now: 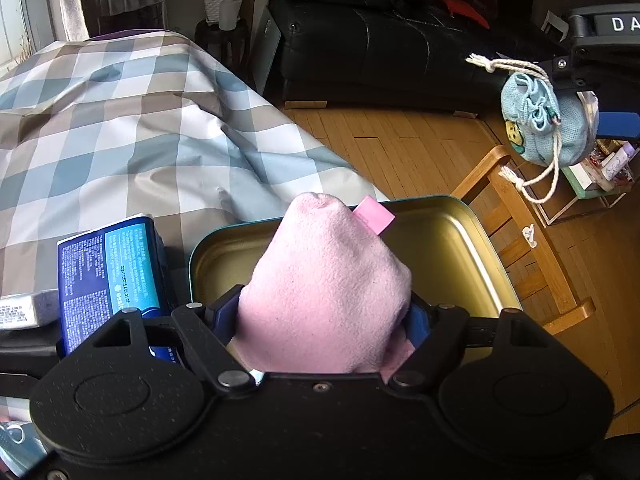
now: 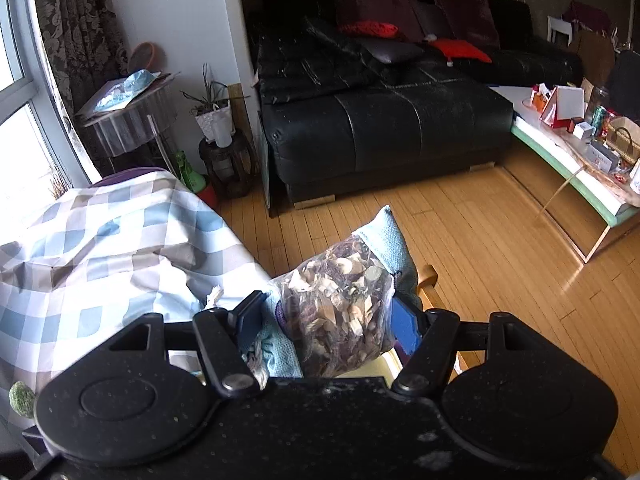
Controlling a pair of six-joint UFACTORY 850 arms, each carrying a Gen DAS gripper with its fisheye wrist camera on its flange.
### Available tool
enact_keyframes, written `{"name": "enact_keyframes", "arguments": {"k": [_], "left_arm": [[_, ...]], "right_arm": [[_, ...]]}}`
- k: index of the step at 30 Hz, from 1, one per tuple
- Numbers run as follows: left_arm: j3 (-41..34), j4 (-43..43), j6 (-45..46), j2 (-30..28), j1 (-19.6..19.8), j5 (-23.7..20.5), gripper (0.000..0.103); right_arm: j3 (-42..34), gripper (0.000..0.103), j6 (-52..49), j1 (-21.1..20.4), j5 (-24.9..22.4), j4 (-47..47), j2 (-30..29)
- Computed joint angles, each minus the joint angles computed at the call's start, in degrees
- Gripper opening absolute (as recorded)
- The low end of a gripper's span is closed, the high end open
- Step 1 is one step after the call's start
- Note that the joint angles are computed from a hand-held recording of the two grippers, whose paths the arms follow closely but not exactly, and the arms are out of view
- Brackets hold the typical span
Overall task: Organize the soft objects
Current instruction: 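Carry the pink pouch with the left gripper while the right gripper carries the nut pouch to the tray, then open the left gripper over the tray while the right gripper releases the nut pouch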
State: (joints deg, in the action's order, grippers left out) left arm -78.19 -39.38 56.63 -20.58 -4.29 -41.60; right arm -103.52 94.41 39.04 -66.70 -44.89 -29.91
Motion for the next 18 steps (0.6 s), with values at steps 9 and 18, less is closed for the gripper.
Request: {"name": "enact_keyframes", "arguments": {"k": [9, 18], "left_arm": [[-1.54, 6.68, -7.07, -1.69, -1.85, 1.16, 0.074], [-2.64, 6.48, -7.71, -2.46, -1.57, 0.40, 0.078]], "right_arm": [[-0.03, 0.067, -3.87, -1.04, 1.42, 3.75, -0.08], [-1.62, 0.075, -5.29, -1.03, -0.14, 3.81, -1.11]]}}
